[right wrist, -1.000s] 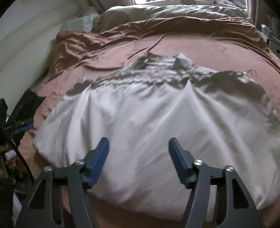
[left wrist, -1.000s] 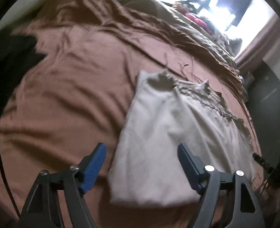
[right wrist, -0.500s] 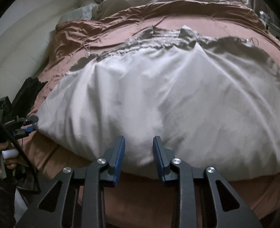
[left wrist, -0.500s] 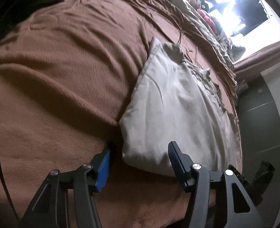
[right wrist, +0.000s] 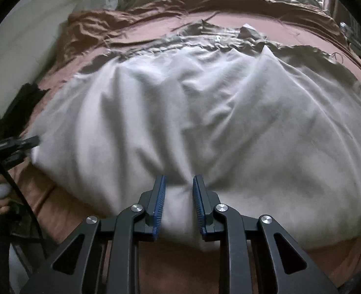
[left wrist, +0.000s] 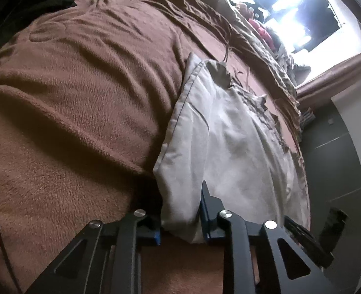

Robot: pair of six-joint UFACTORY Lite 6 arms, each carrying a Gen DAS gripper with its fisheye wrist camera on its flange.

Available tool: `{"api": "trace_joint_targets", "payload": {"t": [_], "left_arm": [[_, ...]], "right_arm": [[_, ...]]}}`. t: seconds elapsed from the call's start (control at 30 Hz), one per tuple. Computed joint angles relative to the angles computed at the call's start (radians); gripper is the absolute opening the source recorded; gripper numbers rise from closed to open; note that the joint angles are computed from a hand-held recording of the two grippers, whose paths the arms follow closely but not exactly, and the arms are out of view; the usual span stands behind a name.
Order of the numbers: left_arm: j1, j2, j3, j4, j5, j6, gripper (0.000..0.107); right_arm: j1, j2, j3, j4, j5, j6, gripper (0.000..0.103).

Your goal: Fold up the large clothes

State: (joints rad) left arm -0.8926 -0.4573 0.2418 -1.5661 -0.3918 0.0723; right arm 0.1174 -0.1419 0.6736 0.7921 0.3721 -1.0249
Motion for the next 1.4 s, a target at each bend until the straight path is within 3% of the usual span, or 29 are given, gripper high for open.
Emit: {"api": "trace_joint_targets", "payload": {"t": [0.2,0.4,0.6,0.8,0.93,1.03,1.1,1.23,1.4], "left_arm": [[0.004,-0.053,0.009,-0.098,-0.006,0.092,0.022],[0.042,-0.049,-0.037,0.089,0.047,-0.135,0.023],[0.066,-0.004,-0.026,0.146,0.071,-0.202,0.027],[0.090,0.045,-0.018,0.256,0.080,-0.301,0.029],[0.066,0.035,-0.011,0.154,0.062,-0.207,0.024],[0.039,-0.008,-0.008,0.048,0.038,-0.113,0.019],[0.007,-0.054,0.001,-0.061,0.004,-0.009,0.018],[-0.039,-0.107,0.056,-0.228,-0.064,0.181,0.016],[-0.066,-0.098,0.185,-0.295,-0.132,0.329,0.014]], "right_arm": [[0.056,0.217,0.218,-0.095,-0.030,0.186,0.016],[0.068,0.463,0.506,-0.188,0.003,0.363,0.015],[0.107,0.677,0.802,-0.422,0.041,0.635,0.012],[0.124,0.898,1.125,-0.553,0.141,0.810,0.011],[0.141,1.037,1.351,-0.636,0.230,0.878,0.011],[0.131,1.100,1.491,-0.604,0.327,0.852,0.011],[0.119,1.040,1.437,-0.571,0.328,0.807,0.011],[0.089,0.795,1.138,-0.443,0.251,0.631,0.011],[0.002,0.488,0.743,-0.207,0.230,0.333,0.012]]}}
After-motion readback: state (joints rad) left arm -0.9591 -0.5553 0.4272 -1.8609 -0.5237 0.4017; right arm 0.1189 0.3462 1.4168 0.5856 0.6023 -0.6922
